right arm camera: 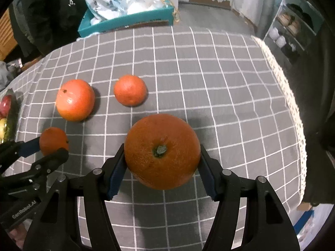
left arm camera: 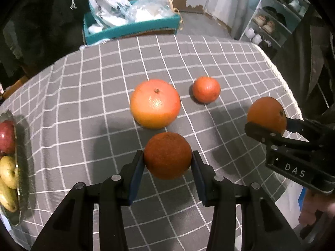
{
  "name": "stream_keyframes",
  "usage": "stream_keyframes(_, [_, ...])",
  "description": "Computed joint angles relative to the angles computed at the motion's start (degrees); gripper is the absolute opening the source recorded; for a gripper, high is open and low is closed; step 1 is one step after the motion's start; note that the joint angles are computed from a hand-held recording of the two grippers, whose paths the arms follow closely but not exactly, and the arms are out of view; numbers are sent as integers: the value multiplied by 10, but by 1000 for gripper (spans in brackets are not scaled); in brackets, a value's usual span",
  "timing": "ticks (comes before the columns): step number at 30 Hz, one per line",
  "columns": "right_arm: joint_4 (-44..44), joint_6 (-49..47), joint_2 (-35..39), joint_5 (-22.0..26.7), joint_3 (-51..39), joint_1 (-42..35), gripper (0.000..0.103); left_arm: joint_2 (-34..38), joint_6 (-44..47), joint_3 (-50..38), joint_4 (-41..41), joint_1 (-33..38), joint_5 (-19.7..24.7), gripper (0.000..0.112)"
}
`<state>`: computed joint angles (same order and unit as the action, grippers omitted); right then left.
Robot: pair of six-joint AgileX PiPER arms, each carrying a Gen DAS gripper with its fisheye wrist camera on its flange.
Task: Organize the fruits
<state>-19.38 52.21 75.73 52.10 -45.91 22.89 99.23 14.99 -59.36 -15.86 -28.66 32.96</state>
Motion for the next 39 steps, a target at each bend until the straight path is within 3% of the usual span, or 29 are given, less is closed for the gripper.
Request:
stream_keyframes(26, [-108,47,-44,116,-144,114,64,-133,13,-26,-21,66,46,45])
stream_keyframes(39, [-162,60,-30,174,-223,179,64,-181,41,-46,-47,110,66,45])
